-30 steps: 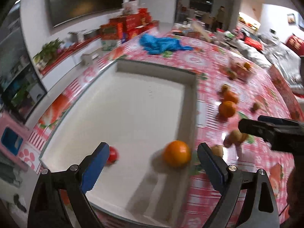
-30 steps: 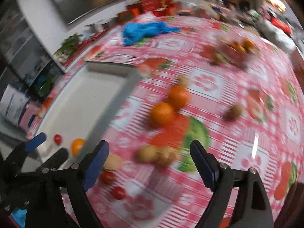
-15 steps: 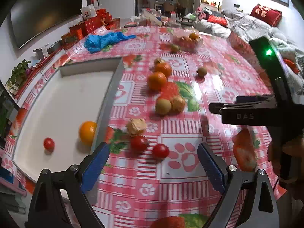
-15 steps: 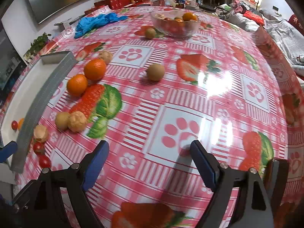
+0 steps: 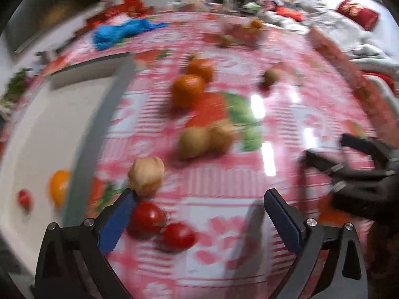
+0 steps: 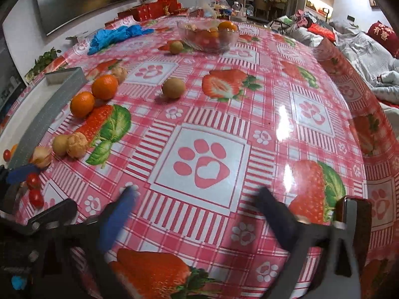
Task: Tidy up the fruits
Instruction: 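Move both open tools back over the loose fruit on the table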
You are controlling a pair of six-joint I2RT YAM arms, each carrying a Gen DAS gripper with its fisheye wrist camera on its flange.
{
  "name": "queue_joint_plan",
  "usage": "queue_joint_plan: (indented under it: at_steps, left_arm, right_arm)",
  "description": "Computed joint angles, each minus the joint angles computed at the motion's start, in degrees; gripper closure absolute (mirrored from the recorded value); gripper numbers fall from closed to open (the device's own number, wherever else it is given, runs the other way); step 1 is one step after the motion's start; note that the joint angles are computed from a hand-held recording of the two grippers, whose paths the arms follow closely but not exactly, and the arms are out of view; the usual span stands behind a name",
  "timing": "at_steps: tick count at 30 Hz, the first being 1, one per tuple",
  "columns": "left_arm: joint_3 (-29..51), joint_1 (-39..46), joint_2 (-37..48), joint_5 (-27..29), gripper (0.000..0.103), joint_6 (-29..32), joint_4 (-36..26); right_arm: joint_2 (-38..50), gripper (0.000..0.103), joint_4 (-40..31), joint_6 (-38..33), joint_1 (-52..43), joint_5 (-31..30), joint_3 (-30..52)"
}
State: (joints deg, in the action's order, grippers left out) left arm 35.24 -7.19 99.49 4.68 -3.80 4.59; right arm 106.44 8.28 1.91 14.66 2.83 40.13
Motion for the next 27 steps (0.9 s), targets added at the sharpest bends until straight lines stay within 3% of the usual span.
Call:
queue_joint_plan:
  at_steps: [2,9,13,19,27]
  left_arm:
    - [-0.6,0.8,-2.1,4.1,0.002,-0.5,0.7]
    - [-5.6,5.1,-10.2,4.5,0.002,2.3,0.5]
    - [-7.2,7.5,-10.1,5.2,0.002,3.5,0.1]
    - [-7.7,3.2,-7.1,0.5,0.002,2.3,1.7]
    - [-10.1,-0.4,-9.2,-3.3,0.002,1.0,2.8]
  right_arm:
    - [-0.1,0.0,2.7,0.1,-0.3,-0.2,-1.4]
    - [0.1,0.0,4.6,0.8,-0.1,0.8,-2.0]
    - [0.4,0.0,5.5,1.6,0.2,1.7,-2.1]
    - [0.3,0.0,5.5,1.6,0.2,1.6,-2.2]
    - [0.3,0.0,5.5,1.6,0.2,1.6,-2.1]
